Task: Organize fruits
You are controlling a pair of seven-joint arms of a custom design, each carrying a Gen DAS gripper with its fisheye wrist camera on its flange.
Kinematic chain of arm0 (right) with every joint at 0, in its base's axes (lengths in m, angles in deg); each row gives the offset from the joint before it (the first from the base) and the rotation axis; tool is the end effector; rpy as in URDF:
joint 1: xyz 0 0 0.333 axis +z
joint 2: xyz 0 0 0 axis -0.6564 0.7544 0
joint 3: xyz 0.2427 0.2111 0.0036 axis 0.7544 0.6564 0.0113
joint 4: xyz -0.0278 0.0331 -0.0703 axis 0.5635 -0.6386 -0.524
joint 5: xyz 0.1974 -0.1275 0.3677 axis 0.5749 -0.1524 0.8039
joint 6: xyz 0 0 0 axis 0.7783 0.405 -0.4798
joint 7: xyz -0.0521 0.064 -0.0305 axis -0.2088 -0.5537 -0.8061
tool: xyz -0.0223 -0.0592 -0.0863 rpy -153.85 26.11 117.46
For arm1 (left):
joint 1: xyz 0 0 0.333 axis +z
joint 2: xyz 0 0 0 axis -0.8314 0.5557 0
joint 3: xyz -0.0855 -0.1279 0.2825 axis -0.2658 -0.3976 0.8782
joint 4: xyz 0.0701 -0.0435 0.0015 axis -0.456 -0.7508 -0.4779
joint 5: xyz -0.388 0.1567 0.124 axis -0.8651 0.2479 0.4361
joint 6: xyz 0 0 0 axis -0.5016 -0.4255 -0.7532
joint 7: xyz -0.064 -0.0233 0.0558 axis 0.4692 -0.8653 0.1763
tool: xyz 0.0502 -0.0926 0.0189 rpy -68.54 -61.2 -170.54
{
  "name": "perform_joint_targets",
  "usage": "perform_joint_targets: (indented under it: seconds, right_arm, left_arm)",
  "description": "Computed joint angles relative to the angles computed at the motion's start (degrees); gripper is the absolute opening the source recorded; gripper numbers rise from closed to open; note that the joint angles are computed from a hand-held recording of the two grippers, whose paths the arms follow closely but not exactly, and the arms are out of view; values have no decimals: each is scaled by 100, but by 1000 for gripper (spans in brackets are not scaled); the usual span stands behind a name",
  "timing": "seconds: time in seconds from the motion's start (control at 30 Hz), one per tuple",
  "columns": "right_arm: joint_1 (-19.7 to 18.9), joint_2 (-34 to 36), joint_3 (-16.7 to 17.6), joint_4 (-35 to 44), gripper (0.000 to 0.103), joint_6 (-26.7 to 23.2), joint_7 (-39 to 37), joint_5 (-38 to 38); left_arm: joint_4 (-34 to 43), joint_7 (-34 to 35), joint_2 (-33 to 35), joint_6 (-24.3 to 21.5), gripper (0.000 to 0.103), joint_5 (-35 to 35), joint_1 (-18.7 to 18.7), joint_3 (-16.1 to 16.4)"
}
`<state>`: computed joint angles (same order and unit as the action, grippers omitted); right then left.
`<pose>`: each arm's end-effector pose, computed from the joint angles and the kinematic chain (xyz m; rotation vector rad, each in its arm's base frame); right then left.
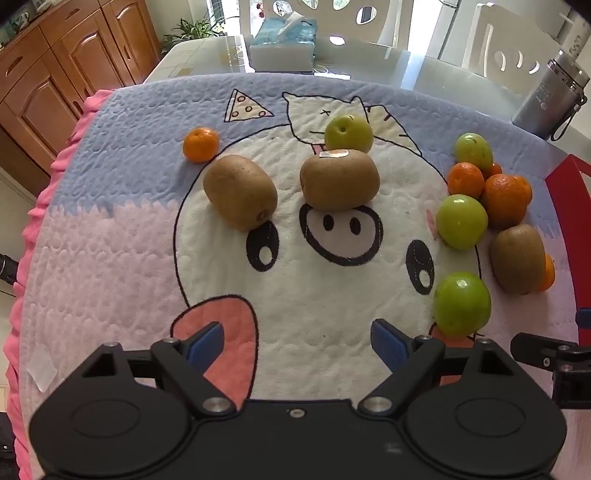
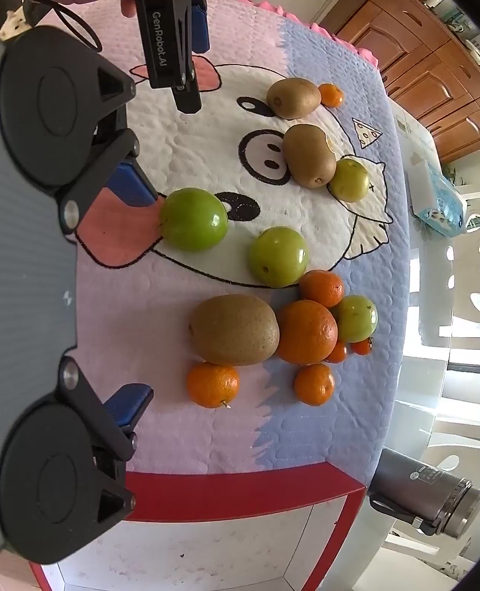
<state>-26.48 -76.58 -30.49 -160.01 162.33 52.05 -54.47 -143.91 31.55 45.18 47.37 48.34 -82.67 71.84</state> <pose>0.6689 0.1967 0.5295 -2.5795 1.2570 -0.0867 0.5541 -0.4309 0.5219 -2.5148 1.3244 -0.2209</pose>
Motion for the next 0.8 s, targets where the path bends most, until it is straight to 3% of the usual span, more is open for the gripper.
perform_joint_targets:
  seconds: [0.8]
  right_arm:
    - [-40, -73, -26, -145, 103, 136, 142, -50]
  left_arm:
    - [-111, -163, -78, 60, 103, -25, 7, -18]
